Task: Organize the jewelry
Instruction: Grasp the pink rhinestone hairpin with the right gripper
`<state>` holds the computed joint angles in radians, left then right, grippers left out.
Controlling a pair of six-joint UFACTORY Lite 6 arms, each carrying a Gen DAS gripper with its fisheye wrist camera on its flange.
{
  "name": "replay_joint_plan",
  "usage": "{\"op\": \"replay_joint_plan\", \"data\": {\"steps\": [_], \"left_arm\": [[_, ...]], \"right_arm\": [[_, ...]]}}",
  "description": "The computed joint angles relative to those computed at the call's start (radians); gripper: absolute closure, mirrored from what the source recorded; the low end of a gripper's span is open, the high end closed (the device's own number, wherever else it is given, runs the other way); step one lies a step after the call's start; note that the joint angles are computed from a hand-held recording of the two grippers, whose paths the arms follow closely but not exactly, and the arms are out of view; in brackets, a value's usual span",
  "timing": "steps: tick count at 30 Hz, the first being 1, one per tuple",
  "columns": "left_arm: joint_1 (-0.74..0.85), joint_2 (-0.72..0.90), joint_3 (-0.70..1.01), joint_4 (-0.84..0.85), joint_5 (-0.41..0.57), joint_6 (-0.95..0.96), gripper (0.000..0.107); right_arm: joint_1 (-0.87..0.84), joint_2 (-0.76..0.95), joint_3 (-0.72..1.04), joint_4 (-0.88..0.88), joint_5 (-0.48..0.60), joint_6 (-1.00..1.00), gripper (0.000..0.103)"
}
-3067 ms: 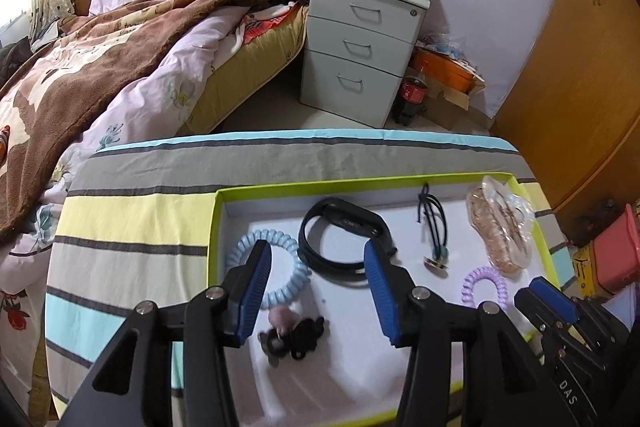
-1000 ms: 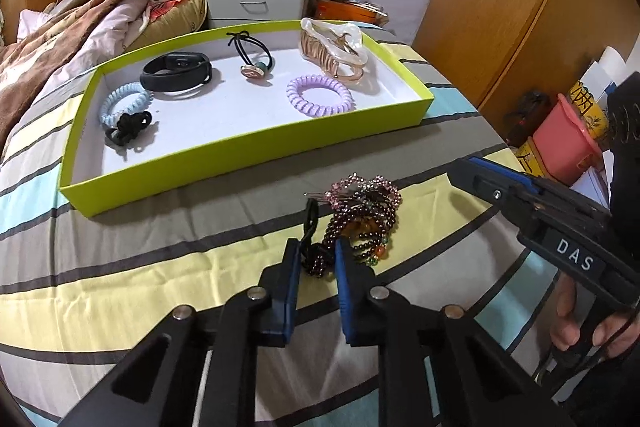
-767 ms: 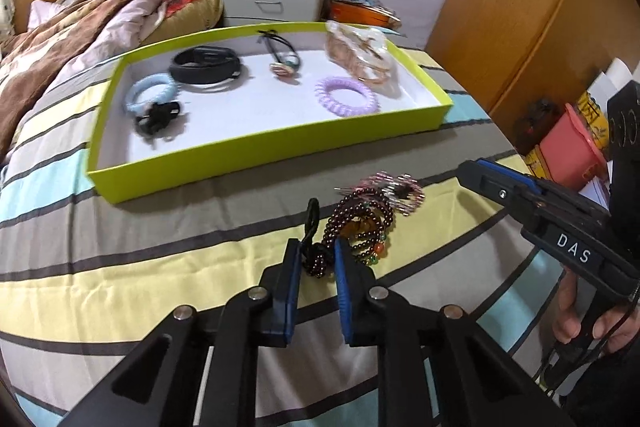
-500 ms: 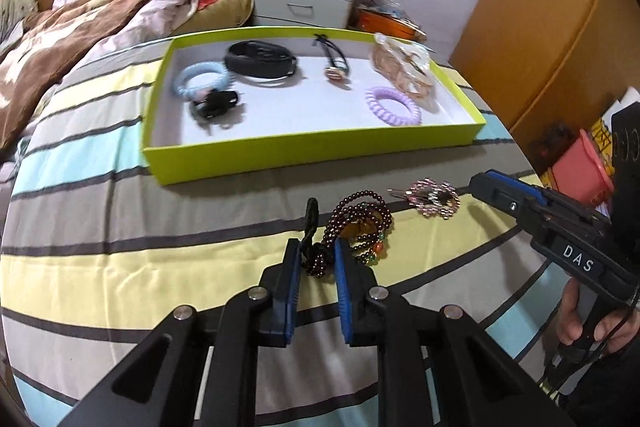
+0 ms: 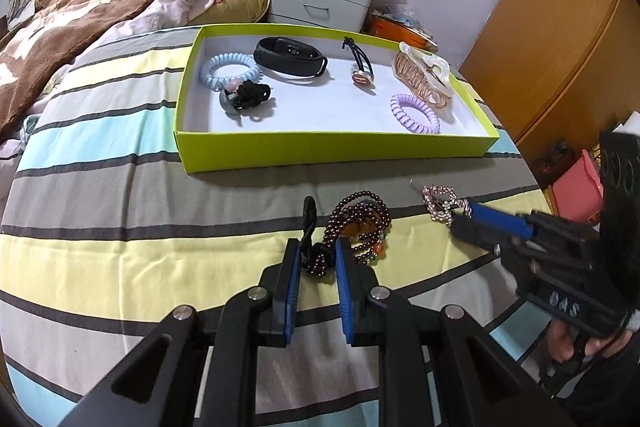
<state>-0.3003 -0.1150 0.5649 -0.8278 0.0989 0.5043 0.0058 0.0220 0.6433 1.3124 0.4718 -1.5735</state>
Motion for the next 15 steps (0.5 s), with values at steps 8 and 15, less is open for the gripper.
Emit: {"op": "replay_joint_plan", "data": {"steps": [8, 15], "left_arm": [[0.011, 0.025, 0.025, -0.124, 0.019, 0.119, 0.083], [-0.007, 0.056, 0.055, -0.168, 0.014, 0.176, 0.066]], "right_arm": [[0.068, 0.017, 0.028, 0.030, -0.123, 0.025, 0.053], [0.107, 0.024, 0.030, 0.103, -0.174, -0.028, 0.053]]}}
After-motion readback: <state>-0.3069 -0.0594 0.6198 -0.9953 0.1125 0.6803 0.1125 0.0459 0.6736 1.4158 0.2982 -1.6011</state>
